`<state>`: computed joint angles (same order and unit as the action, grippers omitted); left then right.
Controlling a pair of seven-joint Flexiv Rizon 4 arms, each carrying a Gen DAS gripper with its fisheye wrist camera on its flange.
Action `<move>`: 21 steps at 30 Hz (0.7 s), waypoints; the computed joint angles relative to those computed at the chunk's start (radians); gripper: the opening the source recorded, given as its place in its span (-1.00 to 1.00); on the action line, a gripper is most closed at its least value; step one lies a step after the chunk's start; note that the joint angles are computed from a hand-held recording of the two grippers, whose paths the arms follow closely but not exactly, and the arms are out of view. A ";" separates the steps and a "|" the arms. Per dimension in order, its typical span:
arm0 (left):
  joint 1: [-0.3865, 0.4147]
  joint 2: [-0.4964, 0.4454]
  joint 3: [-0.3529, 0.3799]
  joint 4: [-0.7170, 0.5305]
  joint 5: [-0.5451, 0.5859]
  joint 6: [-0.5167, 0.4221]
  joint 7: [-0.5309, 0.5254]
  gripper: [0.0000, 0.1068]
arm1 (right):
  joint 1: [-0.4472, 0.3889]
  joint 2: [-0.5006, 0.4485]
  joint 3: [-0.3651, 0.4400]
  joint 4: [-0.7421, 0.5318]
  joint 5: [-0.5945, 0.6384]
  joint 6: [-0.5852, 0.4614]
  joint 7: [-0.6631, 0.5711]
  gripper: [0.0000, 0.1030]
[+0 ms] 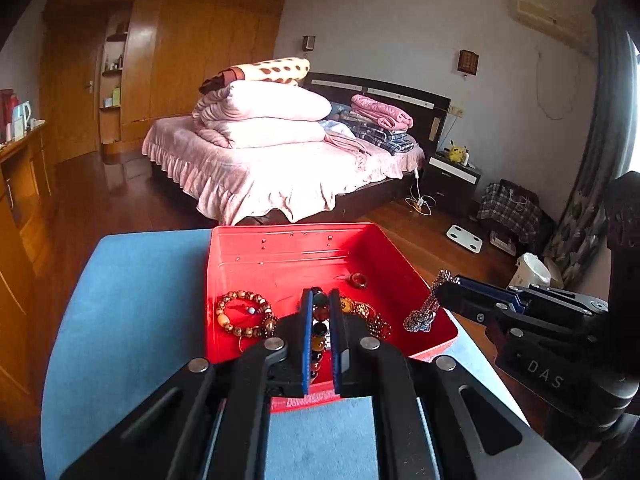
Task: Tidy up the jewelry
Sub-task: 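Carry the chain and bracelet into the red tin and open both tools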
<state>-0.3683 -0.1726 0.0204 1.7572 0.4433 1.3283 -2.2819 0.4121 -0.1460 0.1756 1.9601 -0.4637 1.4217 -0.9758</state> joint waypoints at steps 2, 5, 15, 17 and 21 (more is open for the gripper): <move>0.018 -0.026 -0.008 -0.017 -0.033 0.008 0.030 -0.86 | -0.002 -0.030 0.001 -0.037 0.018 -0.015 -0.019 -0.79; 0.020 -0.066 -0.003 -0.047 -0.061 0.013 0.057 -0.86 | -0.007 -0.072 0.009 -0.083 0.059 -0.036 -0.056 -0.79; 0.029 -0.199 0.007 -0.123 -0.226 -0.008 0.190 -0.86 | 0.004 -0.217 0.004 -0.237 0.157 -0.119 -0.132 -0.78; 0.034 -0.214 0.002 -0.113 -0.263 0.009 0.215 -0.82 | 0.012 -0.235 -0.009 -0.247 0.158 -0.105 -0.129 -0.71; 0.015 -0.223 0.034 -0.099 -0.288 0.034 0.222 -0.25 | 0.052 -0.239 -0.079 -0.222 0.088 -0.068 -0.067 -0.54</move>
<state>-0.3537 -0.3956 0.0540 1.6582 0.1555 1.3622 -2.0598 0.4638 -0.3845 0.0968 1.7383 -0.3761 1.3533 -1.0423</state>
